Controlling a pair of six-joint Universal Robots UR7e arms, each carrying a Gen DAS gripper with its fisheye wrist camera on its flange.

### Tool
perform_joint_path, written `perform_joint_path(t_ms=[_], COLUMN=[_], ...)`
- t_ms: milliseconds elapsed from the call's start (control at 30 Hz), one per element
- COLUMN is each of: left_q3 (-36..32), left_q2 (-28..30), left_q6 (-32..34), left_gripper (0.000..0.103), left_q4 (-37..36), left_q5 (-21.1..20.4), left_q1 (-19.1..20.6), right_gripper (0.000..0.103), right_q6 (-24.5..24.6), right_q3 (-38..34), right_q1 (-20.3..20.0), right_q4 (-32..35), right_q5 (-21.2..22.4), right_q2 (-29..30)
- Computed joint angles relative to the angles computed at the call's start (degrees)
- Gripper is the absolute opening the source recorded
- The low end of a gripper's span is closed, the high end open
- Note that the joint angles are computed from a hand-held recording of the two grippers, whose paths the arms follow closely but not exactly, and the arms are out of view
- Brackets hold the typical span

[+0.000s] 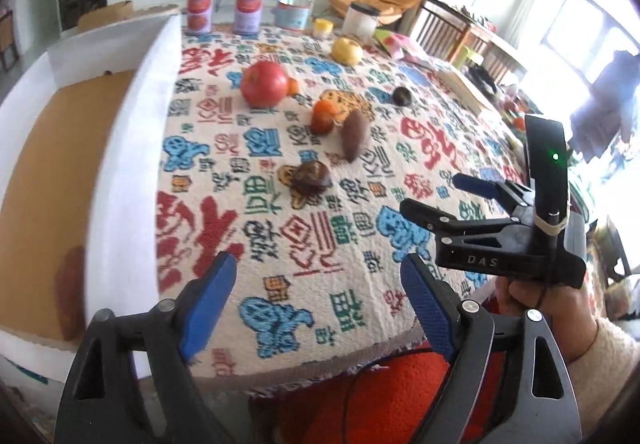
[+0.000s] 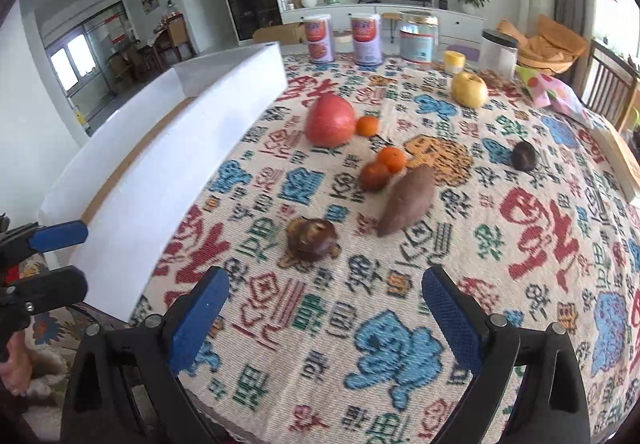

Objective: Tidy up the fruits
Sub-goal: 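Withdraw both empty tools from the box back over the table, then move the left tool to the dark brown mangosteen and grasp it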

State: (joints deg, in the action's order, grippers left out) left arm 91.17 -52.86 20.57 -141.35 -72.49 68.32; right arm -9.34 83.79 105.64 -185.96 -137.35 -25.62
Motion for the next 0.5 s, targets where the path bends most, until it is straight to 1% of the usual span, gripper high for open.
perform_joint_path(t_ms=[33, 67, 133, 200, 267, 333, 367, 400, 500], left_q3=[0.3, 1.0, 2.1, 2.6, 2.9, 2.4, 2.1, 1.8, 1.3], left_q2=[1.2, 2.2, 4.3, 6.1, 7.0, 8.1, 8.5, 8.8, 9.2], left_q6=[0.2, 0.5, 1.3, 2.4, 3.6, 3.8, 3.7, 3.4, 1.9], left_gripper=[0.086, 0.086, 0.086, 0.086, 0.086, 0.086, 0.086, 0.086, 0.086], left_q4=[0.3, -0.2, -2.3, -5.4, -8.7, -11.5, -12.8, -13.8, -15.5], left_q5=[-0.3, 0.3, 3.1, 5.7, 7.6, 9.2, 9.4, 9.7, 8.9], left_q1=[-0.4, -0.8, -1.4, -1.6, -1.1, -0.5, -0.1, 0.4, 1.6], right_gripper=[0.097, 0.097, 0.097, 0.097, 0.097, 0.097, 0.097, 0.097, 0.097], right_q6=[-0.2, -0.9, -2.9, -4.0, -3.7, -2.0, -1.3, -1.6, -7.1], right_q3=[2.4, 4.7, 8.0, 11.0, 13.0, 14.2, 14.3, 14.2, 11.5], right_q1=[-0.8, -1.6, -3.0, -4.1, -4.9, -5.5, -5.8, -5.8, -5.3], right_q4=[-2.6, -6.1, -13.4, -20.3, -25.7, -26.4, -25.3, -24.6, -26.6], right_q5=[-3.0, -5.9, -10.1, -11.9, -11.7, -11.1, -10.7, -10.6, -11.7], right_q2=[-0.6, -1.2, -1.5, -1.8, -1.7, -1.8, -1.9, -1.9, 0.2])
